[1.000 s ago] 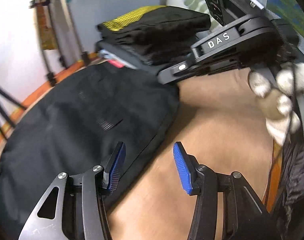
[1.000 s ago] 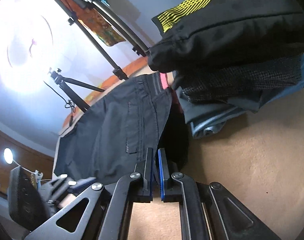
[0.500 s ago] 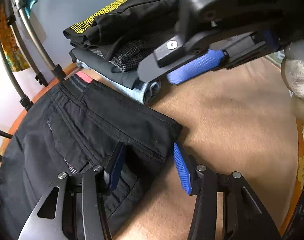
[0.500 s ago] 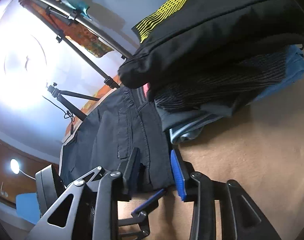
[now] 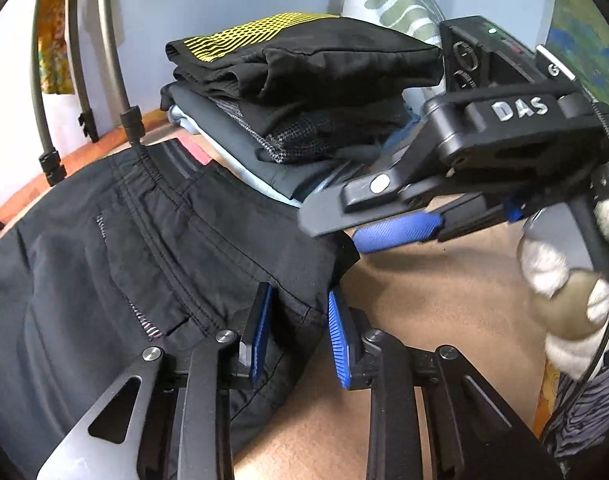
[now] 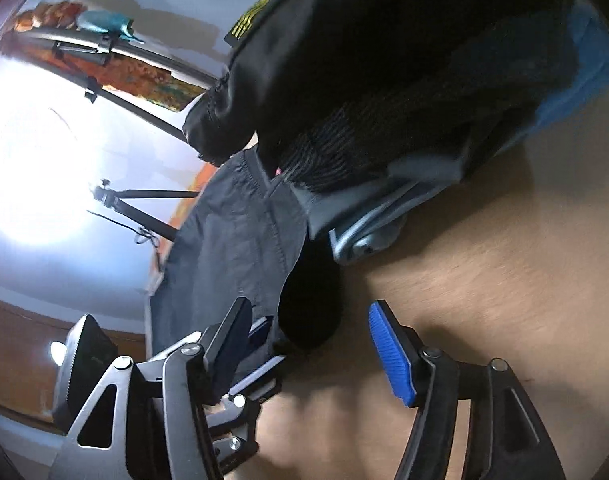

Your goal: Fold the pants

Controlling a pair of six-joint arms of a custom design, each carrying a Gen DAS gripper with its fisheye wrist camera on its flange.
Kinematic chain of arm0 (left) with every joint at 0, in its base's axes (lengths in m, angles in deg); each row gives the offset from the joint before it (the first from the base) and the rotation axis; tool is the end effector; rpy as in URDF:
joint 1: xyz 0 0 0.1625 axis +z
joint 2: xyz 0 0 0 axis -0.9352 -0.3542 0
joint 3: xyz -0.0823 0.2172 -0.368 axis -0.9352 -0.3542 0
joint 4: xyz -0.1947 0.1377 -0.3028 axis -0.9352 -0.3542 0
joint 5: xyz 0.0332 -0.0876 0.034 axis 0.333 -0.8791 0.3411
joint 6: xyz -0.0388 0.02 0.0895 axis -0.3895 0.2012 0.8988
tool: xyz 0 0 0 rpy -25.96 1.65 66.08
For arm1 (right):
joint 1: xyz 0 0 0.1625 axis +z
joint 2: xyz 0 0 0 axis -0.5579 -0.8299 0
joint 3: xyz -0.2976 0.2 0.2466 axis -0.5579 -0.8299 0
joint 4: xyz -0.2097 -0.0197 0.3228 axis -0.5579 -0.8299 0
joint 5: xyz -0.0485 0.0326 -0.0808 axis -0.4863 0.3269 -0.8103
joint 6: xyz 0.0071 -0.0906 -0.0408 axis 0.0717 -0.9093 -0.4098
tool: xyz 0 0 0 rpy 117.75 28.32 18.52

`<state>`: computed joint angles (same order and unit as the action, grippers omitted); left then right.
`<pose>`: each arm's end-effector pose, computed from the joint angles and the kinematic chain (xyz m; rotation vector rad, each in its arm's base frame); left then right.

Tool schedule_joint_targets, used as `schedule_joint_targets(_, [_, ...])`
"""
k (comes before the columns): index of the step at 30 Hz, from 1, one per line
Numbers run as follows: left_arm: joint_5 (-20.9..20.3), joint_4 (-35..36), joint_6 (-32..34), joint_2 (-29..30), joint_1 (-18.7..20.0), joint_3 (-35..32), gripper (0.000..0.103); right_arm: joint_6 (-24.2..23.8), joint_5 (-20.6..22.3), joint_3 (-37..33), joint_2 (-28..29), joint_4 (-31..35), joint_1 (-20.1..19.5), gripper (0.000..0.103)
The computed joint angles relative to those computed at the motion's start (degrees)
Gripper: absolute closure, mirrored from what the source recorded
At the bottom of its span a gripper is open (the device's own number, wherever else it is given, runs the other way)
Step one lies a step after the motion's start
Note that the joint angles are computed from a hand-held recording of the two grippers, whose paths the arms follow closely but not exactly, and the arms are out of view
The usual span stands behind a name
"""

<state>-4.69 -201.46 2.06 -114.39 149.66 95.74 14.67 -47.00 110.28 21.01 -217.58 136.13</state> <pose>0.0440 -0.6672 0.2454 1.2338 2.5214 -0.3840 0.2753 -0.6520 -0.1026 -0.0297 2.9374 -0.8371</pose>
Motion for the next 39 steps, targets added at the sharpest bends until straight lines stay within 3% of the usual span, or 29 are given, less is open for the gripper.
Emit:
schedule_joint_targets(7, [-0.47,2.22,-2.08,-1.19,0.04,0.12,0.076,2.24,3.59,-4.17,2.55,3.2,-0.52,0.038])
schedule_joint_targets(10, [-0.27,3.97,-2.9,-3.17,0.05,0.75,0.076,2.83,3.88,-6.81,3.93,4.87,-0.6,0.042])
schedule_joint_targets(12, [-0.53,3.94,-2.68,-4.99,0.35,1.52,0.076,2.32,3.78,-8.35,4.81,5.35,-0.44,0.049])
schedule_joint_targets(14, [0.38,1.51,-1.96,-7.23,0.72,2.94,0.076,1.53,1.97,-9.74,5.48,6.06,0.2,0.069])
schedule_joint_targets(15, [0.83,0.36,-1.73,-8.09,0.95,3.46,0.074,1.17,0.69,-10.23,5.58,6.83,0.6,0.074])
schedule_joint_targets(17, [1.46,-1.71,-1.26,-9.73,1.47,4.54,0.063,0.48,-1.04,-10.28,5.4,6.86,1.44,0.093])
schedule_joint_targets(19, [1.99,-5.06,0.11,-10.41,1.71,6.26,0.054,-0.13,0.28,-9.08,4.46,5.26,1.73,0.098])
schedule_joint_targets(24, [4.14,-14.45,5.33,-9.38,0.59,12.11,0.052,-1.76,3.4,-6.65,2.34,-0.34,3.41,0.1])
schedule_joint_targets(28, [6.54,-23.21,8.13,-6.44,-1.01,15.53,0.052,-2.17,3.53,-8.27,2.98,1.05,4.29,0.1])
schedule_joint_targets(35, [9.1,-32.15,10.58,-0.97,-1.51,14.2,0.052,-0.28,6.29,-7.54,2.48,1.09,3.19,0.1])
schedule_joint_targets(36, [9.29,-32.49,9.9,-0.3,-1.42,13.47,0.052,-0.38,6.61,-7.07,2.17,0.81,2.96,0.1])
schedule_joint_targets(39, [6.48,-27.41,5.75,0.24,-0.41,9.93,0.086,-0.93,7.5,-6.53,1.78,1.12,2.56,0.1])
